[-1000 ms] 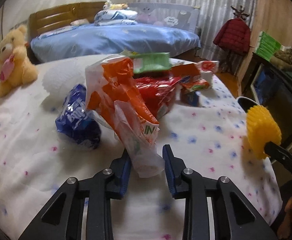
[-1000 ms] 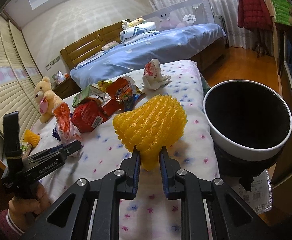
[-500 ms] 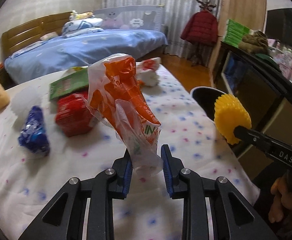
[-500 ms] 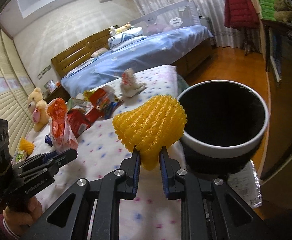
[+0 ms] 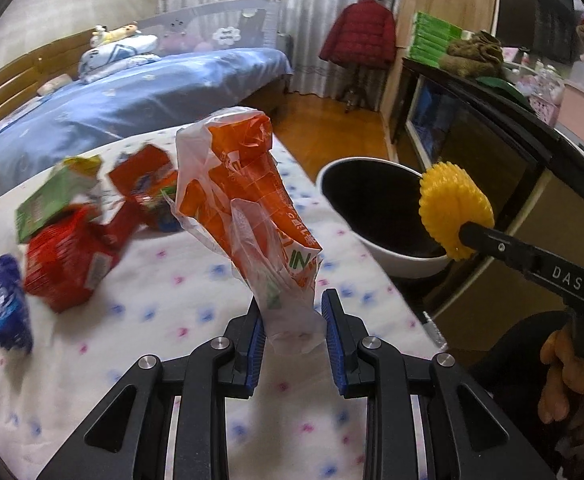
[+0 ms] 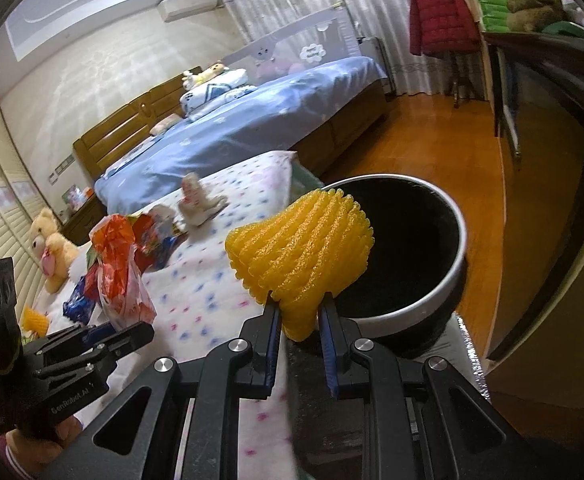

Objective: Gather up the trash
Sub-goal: 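Lift and carry both held items over the trash bin beside the bed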

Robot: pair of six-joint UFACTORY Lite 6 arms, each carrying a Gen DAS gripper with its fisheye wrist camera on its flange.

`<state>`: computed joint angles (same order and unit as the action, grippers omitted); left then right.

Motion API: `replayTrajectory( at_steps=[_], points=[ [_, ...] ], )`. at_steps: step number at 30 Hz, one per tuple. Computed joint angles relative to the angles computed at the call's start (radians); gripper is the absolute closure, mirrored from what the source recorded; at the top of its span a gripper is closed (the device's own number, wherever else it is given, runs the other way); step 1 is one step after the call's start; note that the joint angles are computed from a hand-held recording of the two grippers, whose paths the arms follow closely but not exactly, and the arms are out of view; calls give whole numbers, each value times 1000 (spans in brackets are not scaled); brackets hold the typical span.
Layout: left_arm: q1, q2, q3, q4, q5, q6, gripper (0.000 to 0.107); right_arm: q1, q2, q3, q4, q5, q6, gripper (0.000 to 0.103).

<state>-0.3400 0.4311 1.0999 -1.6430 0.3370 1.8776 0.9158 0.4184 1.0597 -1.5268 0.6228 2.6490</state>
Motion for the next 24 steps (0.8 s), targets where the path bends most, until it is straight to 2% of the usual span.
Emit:
replayTrajectory(
  at_steps=[7, 24],
  points=[
    [-33, 127, 183, 228, 9, -211, 81, -60, -72, -93, -36, -27, 37, 85],
    [-111, 329, 518, 636, 53, -637, 81, -215, -111, -156, -126, -148, 55, 84]
  ],
)
